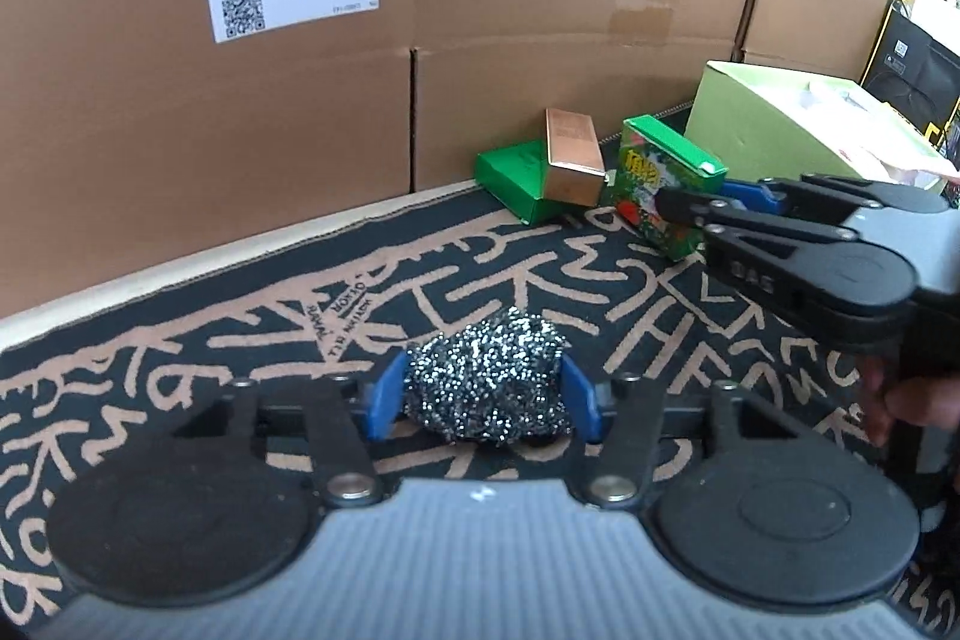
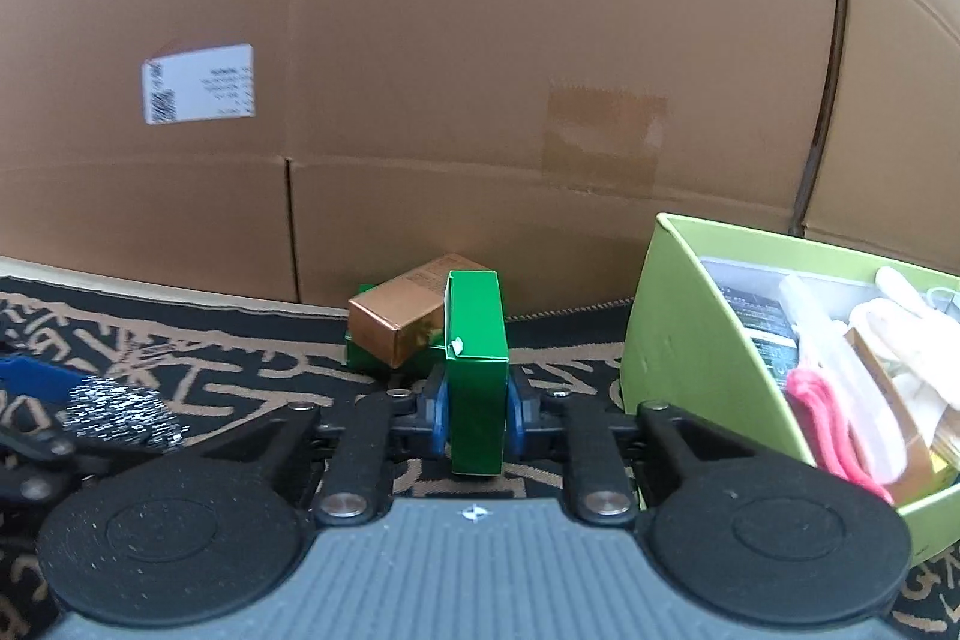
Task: Organize objects
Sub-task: 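Grasp the steel wool with left tool while right tool grasps green box, then carry steel wool and green box into the lime-green box and release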
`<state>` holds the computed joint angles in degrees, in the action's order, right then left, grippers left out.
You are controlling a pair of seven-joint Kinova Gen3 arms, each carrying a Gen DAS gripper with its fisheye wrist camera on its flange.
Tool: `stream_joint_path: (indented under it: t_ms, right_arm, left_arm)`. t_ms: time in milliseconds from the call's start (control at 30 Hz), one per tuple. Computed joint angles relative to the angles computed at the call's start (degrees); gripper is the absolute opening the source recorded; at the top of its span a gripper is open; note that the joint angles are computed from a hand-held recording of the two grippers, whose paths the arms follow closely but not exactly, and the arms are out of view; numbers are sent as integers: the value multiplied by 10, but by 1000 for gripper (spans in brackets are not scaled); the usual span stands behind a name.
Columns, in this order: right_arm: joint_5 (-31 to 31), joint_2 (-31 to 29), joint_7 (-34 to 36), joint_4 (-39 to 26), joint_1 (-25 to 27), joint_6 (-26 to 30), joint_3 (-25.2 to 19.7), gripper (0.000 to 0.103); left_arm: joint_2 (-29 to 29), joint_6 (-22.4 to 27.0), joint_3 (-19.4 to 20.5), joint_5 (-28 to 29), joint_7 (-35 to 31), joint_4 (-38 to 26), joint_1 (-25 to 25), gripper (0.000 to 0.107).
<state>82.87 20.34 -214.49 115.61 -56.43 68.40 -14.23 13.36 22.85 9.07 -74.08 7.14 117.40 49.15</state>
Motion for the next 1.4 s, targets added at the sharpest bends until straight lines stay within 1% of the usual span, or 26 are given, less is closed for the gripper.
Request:
stream_joint_path:
  t_ms: [133, 200, 300, 400, 533, 633, 767, 900, 1000, 1067, 1233, 1333, 1400]
  right_arm:
    - [18, -21, -31, 27, -18, 14, -15, 21]
    - [25, -35, -54, 43, -29, 26, -26, 21]
    - [31, -57, -93, 68, -45, 52, -45, 21]
    - [27, -78, -129, 91, -64, 91, -66, 21]
    - [2, -98, -163, 115, -89, 161, -90, 21]
    - [-28, -111, -180, 129, -100, 209, -102, 21]
    - [-78, -127, -203, 149, -105, 267, -112, 21]
    - [-129, -146, -218, 170, -94, 303, -116, 21]
    - [-164, -148, -220, 180, -82, 328, -116, 21]
    - [-178, -151, -215, 189, -70, 337, -113, 21]
    - [-200, -152, -198, 209, -34, 336, -100, 21]
    - [-193, -146, -194, 223, -11, 316, -90, 21]
    - [-173, -153, -178, 231, 8, 276, -84, 21]
  left_arm:
    - [-9, 15, 9, 30, -13, -1, 2, 43]
    - [-16, 17, 13, 48, -19, -1, 0, 41]
    - [-30, 6, 17, 73, -26, -2, -3, 41]
    - [-42, 19, 27, 71, -26, -11, 8, 41]
    - [-51, 38, 51, 54, -33, -36, 23, 41]
    - [-45, 48, 67, 40, -49, -67, 35, 41]
    - [-16, 52, 73, 46, -95, -127, 55, 41]
    - [26, 55, 66, 80, -155, -201, 78, 41]
    - [58, 43, 66, 121, -203, -257, 81, 41]
    - [84, 38, 61, 137, -227, -294, 87, 41]
    - [146, 40, 39, 165, -268, -375, 115, 42]
    - [175, 46, 9, 174, -271, -409, 140, 43]
    - [192, 58, -10, 185, -276, -430, 153, 46]
